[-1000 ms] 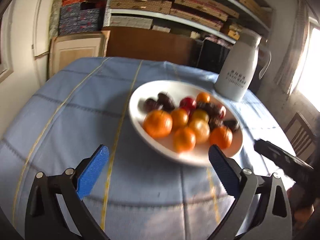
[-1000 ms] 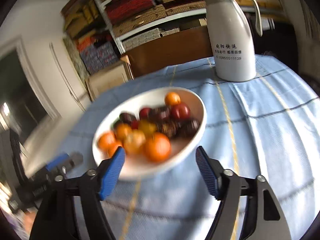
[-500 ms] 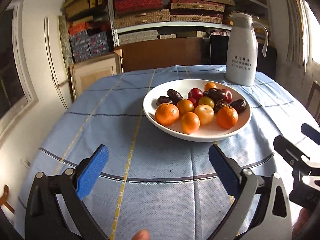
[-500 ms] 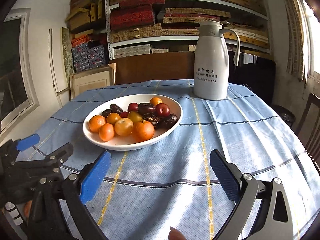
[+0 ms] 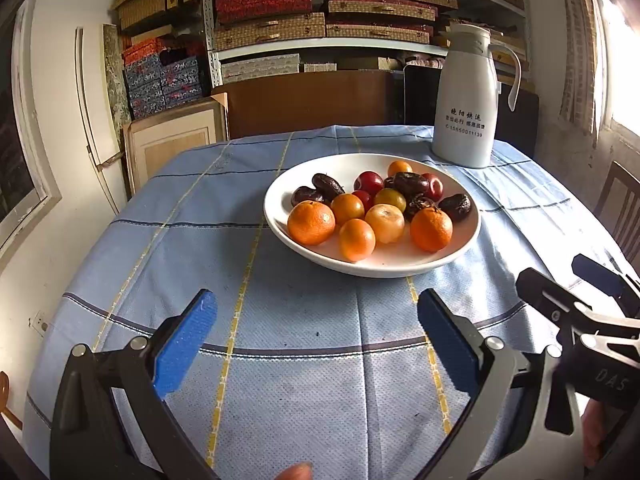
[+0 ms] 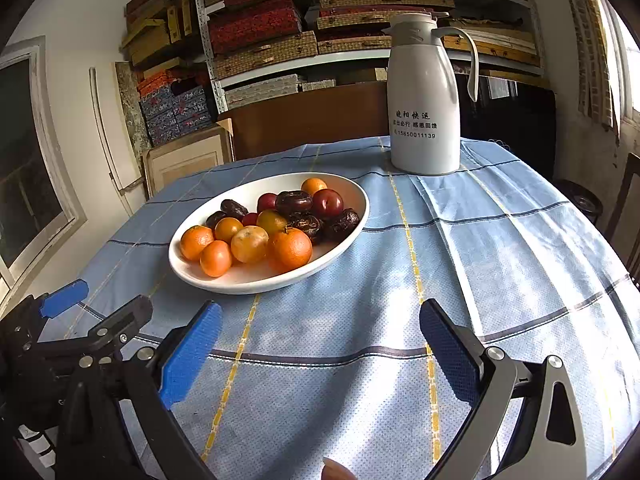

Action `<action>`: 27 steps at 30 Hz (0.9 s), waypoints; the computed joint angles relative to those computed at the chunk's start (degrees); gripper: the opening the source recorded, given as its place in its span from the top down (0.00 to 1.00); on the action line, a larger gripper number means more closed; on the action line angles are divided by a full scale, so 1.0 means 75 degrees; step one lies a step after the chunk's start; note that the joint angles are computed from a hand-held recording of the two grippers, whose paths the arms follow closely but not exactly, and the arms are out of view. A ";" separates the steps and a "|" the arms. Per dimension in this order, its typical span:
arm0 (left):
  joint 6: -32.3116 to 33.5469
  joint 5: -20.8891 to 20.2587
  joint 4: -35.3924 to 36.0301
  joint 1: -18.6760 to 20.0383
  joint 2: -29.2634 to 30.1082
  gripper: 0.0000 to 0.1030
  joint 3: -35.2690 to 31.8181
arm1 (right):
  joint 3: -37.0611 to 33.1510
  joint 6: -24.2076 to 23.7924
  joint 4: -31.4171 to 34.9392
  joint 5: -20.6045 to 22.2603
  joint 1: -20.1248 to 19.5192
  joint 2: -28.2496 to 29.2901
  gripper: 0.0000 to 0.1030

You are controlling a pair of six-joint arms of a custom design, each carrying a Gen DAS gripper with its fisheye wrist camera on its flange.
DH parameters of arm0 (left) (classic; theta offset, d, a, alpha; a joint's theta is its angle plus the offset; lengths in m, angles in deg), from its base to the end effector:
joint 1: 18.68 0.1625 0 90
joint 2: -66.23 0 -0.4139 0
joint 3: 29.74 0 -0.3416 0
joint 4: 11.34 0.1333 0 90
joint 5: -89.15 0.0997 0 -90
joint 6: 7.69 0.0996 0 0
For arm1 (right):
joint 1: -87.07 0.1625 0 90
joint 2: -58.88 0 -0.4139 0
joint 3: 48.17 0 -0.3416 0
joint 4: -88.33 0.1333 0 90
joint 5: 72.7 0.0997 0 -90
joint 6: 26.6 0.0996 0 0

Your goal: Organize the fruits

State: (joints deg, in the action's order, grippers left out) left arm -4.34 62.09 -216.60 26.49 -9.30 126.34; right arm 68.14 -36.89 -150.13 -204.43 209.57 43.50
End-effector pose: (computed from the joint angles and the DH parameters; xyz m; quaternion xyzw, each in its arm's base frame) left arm -0.0310 -0.3461 0.2458 0.1901 0.8067 -0.4144 0.3759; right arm 0.3018 -0.3490 -0.0398 0.1783 -0.8486 0.4323 0.2473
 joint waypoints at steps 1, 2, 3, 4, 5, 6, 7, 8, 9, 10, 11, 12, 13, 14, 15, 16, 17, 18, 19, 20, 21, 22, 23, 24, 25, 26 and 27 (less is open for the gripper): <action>0.0009 0.0064 -0.0056 -0.0029 0.0050 0.05 0.0015 | -0.0011 -0.0001 0.0008 -0.0009 -0.0006 0.0006 0.03; 0.0017 0.0123 -0.0121 -0.0061 0.0097 0.05 0.0036 | -0.0015 0.0002 0.0020 -0.0008 -0.0011 0.0006 0.03; 0.0051 0.0146 -0.0190 -0.0067 0.0135 0.05 0.0041 | -0.0012 0.0010 0.0029 0.0000 -0.0016 0.0001 0.03; 0.0060 0.0158 -0.0225 -0.0076 0.0154 0.05 0.0048 | -0.0012 0.0010 0.0029 0.0000 -0.0016 0.0001 0.03; 0.0067 0.0150 -0.0231 -0.0070 0.0152 0.05 0.0049 | -0.0015 0.0012 0.0029 -0.0004 -0.0017 0.0003 0.03; 0.0056 0.0144 -0.0214 -0.0066 0.0149 0.05 0.0046 | -0.0013 0.0020 0.0033 -0.0013 -0.0015 0.0001 0.03; 0.0034 0.0132 -0.0157 -0.0063 0.0122 0.05 0.0037 | -0.0015 0.0028 0.0039 -0.0017 -0.0016 0.0002 0.03; 0.0000 0.0120 -0.0110 -0.0065 0.0099 0.05 0.0040 | -0.0008 0.0038 0.0041 -0.0005 -0.0026 -0.0001 0.03; -0.0007 0.0111 -0.0079 -0.0061 0.0077 0.05 0.0035 | -0.0006 0.0044 0.0048 0.0003 -0.0032 -0.0006 0.03; -0.0001 0.0114 -0.0082 -0.0060 0.0077 0.05 0.0033 | -0.0009 0.0055 0.0059 0.0006 -0.0035 -0.0005 0.03; -0.0002 0.0121 -0.0086 -0.0063 0.0083 0.05 0.0034 | -0.0006 0.0059 0.0059 0.0011 -0.0039 -0.0005 0.03; -0.0002 0.0128 -0.0089 -0.0066 0.0087 0.05 0.0034 | -0.0005 0.0065 0.0067 0.0015 -0.0041 -0.0007 0.03; -0.0002 0.0128 -0.0089 -0.0066 0.0087 0.05 0.0034 | -0.0009 0.0068 0.0069 0.0011 -0.0040 -0.0005 0.03; -0.0002 0.0128 -0.0089 -0.0066 0.0087 0.05 0.0034 | -0.0009 0.0068 0.0069 0.0011 -0.0040 -0.0005 0.03; -0.0016 0.0123 -0.0061 -0.0066 0.0074 0.05 0.0033 | -0.0006 0.0064 0.0065 0.0016 -0.0042 -0.0007 0.03; -0.0018 0.0108 -0.0052 -0.0061 0.0067 0.05 0.0028 | -0.0004 0.0071 0.0064 0.0023 -0.0044 -0.0007 0.03; -0.0012 0.0066 -0.0030 -0.0035 0.0049 0.05 0.0019 | -0.0007 0.0073 0.0064 0.0013 -0.0039 -0.0007 0.03; -0.0011 0.0024 0.0006 -0.0020 0.0011 0.05 0.0016 | -0.0007 0.0073 0.0064 0.0013 -0.0039 -0.0007 0.03; 0.0042 0.0017 -0.0091 -0.0029 0.0034 0.05 0.0037 | -0.0012 0.0067 0.0062 0.0009 -0.0040 -0.0007 0.03; 0.0112 0.0038 -0.0242 -0.0037 0.0099 0.05 0.0059 | -0.0012 0.0064 0.0059 0.0007 -0.0049 -0.0002 0.03; 0.0192 0.0113 -0.0492 -0.0073 0.0222 0.05 0.0108 | -0.0017 0.0061 0.0056 -0.0005 -0.0048 0.0011 0.03; 0.0245 0.0176 -0.0664 -0.0102 0.0318 0.05 0.0136 | -0.0031 0.0059 0.0062 -0.0024 -0.0046 0.0025 0.03; 0.0294 0.0220 -0.0784 -0.0121 0.0389 0.05 0.0148 | -0.0039 0.0063 0.0066 -0.0026 -0.0049 0.0031 0.03; 0.0332 0.0204 -0.0818 -0.0120 0.0398 0.05 0.0146 | -0.0037 0.0078 0.0062 -0.0018 -0.0049 0.0033 0.03; 0.0329 0.0140 -0.0739 -0.0093 0.0351 0.05 0.0124 | -0.0026 0.0093 0.0046 -0.0002 -0.0052 0.0031 0.03; 0.0297 0.0086 -0.0585 -0.0064 0.0267 0.05 0.0089 | -0.0027 0.0100 0.0038 -0.0002 -0.0051 0.0038 0.03; 0.0232 0.0050 -0.0430 -0.0042 0.0199 0.05 0.0062 | -0.0019 0.0091 0.0035 -0.0005 -0.0057 0.0034 0.03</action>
State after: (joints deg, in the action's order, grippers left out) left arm -2.59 62.46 -219.82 26.18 -7.81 126.80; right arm 68.00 -36.21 -149.86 -204.47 209.14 43.75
